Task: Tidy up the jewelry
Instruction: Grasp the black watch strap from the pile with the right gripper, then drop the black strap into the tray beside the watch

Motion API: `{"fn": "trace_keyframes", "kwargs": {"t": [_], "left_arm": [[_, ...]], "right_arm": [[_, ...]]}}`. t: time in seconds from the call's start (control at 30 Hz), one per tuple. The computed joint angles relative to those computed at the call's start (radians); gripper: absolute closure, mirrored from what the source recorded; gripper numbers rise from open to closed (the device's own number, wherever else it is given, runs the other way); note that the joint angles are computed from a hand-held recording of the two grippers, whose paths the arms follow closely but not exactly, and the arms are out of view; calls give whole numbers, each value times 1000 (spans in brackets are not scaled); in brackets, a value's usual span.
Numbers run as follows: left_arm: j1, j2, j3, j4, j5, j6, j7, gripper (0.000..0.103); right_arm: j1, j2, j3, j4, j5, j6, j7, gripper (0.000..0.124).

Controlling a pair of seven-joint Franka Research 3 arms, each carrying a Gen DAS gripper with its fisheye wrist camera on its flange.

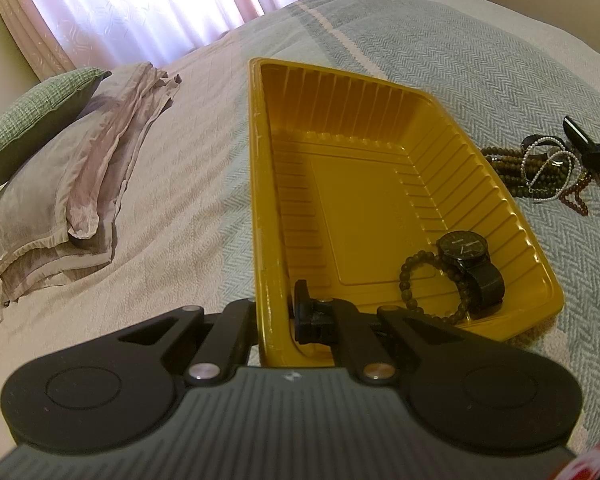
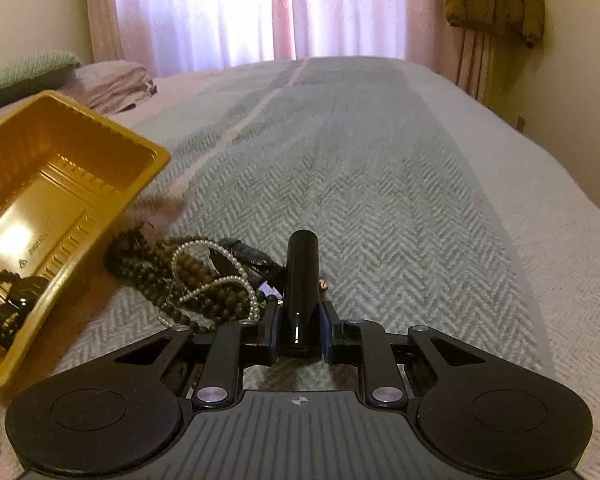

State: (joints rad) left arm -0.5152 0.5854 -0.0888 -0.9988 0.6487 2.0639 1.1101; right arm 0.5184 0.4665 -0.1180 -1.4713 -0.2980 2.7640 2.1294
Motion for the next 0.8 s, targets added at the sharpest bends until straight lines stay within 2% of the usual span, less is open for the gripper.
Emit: {"fn": "trace_keyframes", "kwargs": {"t": [0.17, 0.27, 0.37, 0.4, 0.47, 0.53, 0.67, 0.8], "left_arm": [[0, 0, 0, 1, -1, -1, 0, 100], [0, 1, 0, 3, -2, -2, 1, 100], [1, 3, 0, 6, -4, -3, 2, 100], [0, 2, 0, 5, -4, -2, 2, 100], [0, 2, 1, 5, -4, -2, 2, 100], [0, 2, 1, 4, -4, -3, 1, 100], [2, 3, 0, 6, -5, -1, 4, 100], [1, 4, 1, 7, -4, -1, 4, 100]], "right_arm": [[17, -30, -14, -24, -24, 54, 41, 104], [-26, -38, 62, -12, 65, 91, -41, 104], [-96, -21, 196, 27, 230, 105, -223, 104], [-125, -5, 254, 55, 297, 89, -298, 104], [-154, 25, 327, 101, 394, 63, -403, 104], [-158, 70, 367, 170, 463, 10, -469, 104], [-125, 153, 375, 300, 539, -71, -538, 104], [-70, 234, 331, 435, 569, -143, -559, 104]]}}
